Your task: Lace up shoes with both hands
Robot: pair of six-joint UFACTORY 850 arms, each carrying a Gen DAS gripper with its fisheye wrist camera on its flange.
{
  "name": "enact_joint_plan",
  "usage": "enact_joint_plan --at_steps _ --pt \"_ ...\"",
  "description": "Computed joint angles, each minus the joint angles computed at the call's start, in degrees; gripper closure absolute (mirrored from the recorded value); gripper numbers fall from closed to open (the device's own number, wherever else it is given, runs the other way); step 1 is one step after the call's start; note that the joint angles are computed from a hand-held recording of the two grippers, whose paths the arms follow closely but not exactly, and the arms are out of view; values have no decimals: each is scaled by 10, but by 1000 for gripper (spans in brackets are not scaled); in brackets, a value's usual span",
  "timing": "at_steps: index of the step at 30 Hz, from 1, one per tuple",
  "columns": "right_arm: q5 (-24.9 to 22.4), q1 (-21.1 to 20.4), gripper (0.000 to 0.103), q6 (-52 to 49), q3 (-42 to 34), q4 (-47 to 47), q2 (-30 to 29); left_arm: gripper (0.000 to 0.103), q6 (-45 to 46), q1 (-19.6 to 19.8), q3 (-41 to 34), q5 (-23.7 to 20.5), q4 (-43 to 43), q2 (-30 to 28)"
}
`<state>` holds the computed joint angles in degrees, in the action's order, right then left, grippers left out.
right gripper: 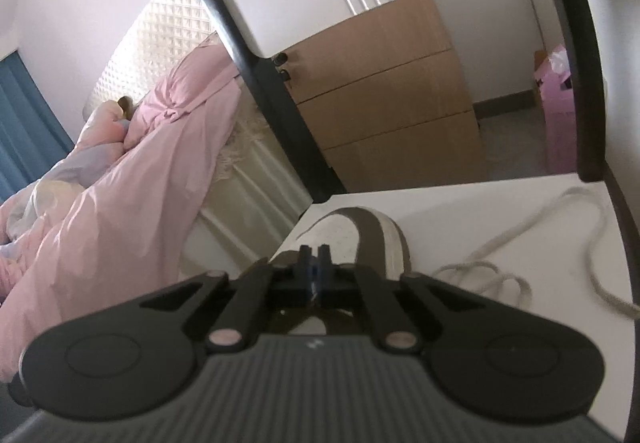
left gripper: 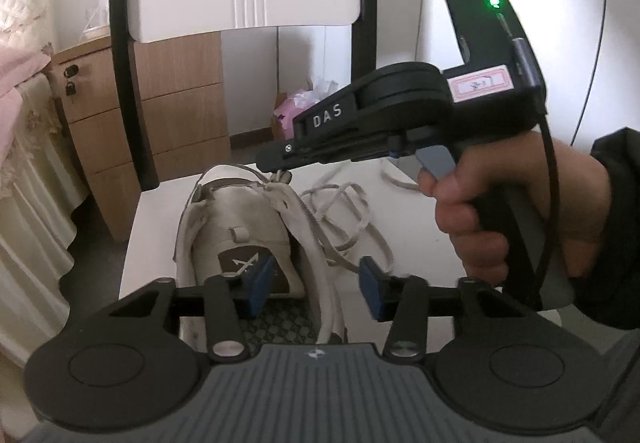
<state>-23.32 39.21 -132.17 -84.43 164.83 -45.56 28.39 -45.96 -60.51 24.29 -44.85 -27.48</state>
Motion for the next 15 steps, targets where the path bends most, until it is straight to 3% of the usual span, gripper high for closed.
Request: enact_joint_plan --at_steps 8,13,15 --pt "-45 4 103 -47 8 25 7 60 -6 -2 -1 -3 7 -3" --pt "-37 5 102 -106 9 29 17 60 -5 -4 0 2 4 -3" --pt "-25 8 97 -162 10 31 18 60 -7 -4 0 3 4 -2"
